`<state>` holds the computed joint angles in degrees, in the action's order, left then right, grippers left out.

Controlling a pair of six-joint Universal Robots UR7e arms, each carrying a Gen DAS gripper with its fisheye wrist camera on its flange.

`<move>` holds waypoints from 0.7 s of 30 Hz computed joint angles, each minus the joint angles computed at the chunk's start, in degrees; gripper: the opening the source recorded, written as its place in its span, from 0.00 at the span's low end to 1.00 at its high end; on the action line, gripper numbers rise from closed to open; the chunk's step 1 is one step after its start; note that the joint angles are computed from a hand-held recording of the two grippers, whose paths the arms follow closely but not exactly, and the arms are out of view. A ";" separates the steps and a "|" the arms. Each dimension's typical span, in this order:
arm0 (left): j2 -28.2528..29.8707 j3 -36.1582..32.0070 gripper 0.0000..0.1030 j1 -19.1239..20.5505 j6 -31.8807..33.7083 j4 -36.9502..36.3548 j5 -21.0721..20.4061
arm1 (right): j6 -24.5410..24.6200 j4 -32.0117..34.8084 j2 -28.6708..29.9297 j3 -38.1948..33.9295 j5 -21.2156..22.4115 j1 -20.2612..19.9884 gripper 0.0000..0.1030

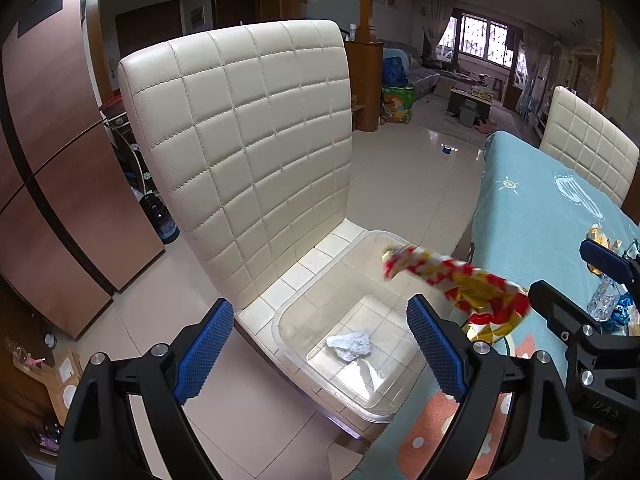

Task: Collect trash
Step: 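Lower the red-gold wrapper strip into the clear bin and open the right tool, then grasp the clear plastic lid with right tool while left tool grasps blue foil wrapper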

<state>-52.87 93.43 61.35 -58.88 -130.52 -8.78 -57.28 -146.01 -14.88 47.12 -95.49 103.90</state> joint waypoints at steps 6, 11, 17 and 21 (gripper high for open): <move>0.23 -0.42 0.84 -0.67 0.54 0.18 -0.07 | 1.17 -0.22 -0.97 0.68 -0.71 -0.29 0.84; 1.63 -1.09 0.84 -1.83 4.71 -2.64 -0.30 | 2.86 -0.90 -2.98 2.66 -1.31 -0.80 0.82; 5.14 -3.58 0.84 -3.64 11.97 -6.78 -1.22 | 6.07 -2.91 -6.65 5.93 -3.76 -2.07 0.81; 8.89 -6.18 0.84 -4.84 20.95 -14.42 -2.97 | 7.42 -6.79 -10.17 9.59 -5.79 -3.81 0.81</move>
<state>-43.98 87.24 56.52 -37.94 -144.94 -11.75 -49.86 -152.81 -25.05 56.72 -101.28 100.09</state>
